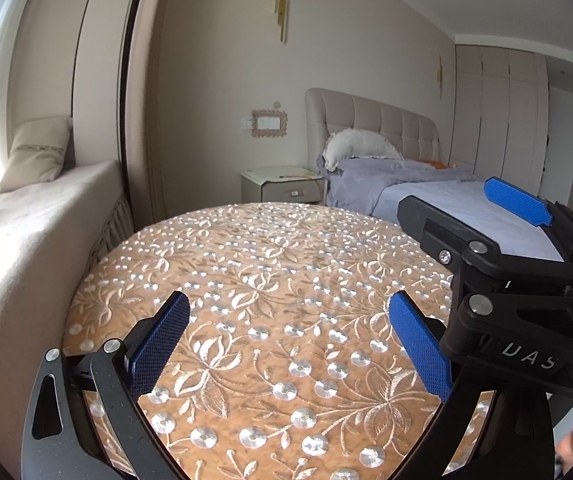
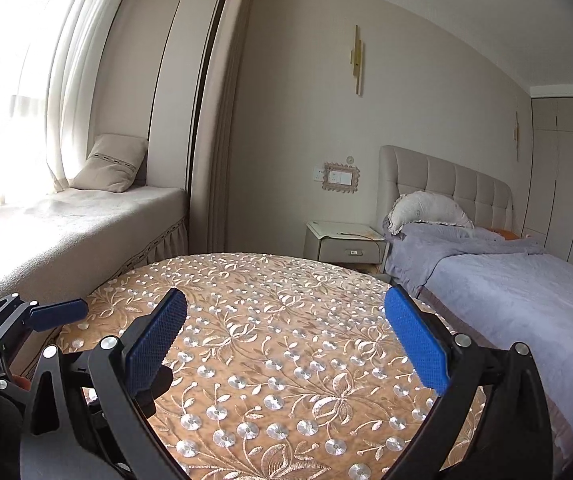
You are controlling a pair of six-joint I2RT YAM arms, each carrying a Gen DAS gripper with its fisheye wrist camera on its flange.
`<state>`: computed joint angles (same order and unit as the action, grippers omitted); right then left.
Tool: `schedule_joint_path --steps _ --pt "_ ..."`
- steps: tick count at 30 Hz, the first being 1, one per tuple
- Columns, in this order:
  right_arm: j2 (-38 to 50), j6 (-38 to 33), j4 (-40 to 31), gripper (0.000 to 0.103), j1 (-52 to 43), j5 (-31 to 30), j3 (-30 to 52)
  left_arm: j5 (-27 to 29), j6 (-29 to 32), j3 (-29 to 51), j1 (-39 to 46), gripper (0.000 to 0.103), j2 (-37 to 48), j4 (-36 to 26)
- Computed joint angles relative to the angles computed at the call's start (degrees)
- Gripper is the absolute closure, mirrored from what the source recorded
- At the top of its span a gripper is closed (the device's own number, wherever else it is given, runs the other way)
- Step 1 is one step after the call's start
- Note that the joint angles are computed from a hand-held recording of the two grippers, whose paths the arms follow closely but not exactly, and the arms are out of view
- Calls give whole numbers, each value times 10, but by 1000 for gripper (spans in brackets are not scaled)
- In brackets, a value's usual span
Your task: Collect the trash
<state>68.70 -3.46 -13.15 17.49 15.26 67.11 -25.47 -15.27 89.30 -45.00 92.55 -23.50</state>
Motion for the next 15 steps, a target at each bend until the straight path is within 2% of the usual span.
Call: schedule_joint_path --steps 6,15 --pt "-12 -6 15 4 -3 9 -13 -17 -2 -1 0 5 0 2" --pt "-17 9 14 5 -19 -4 -23 -80 8 11 -15 5 15 -4"
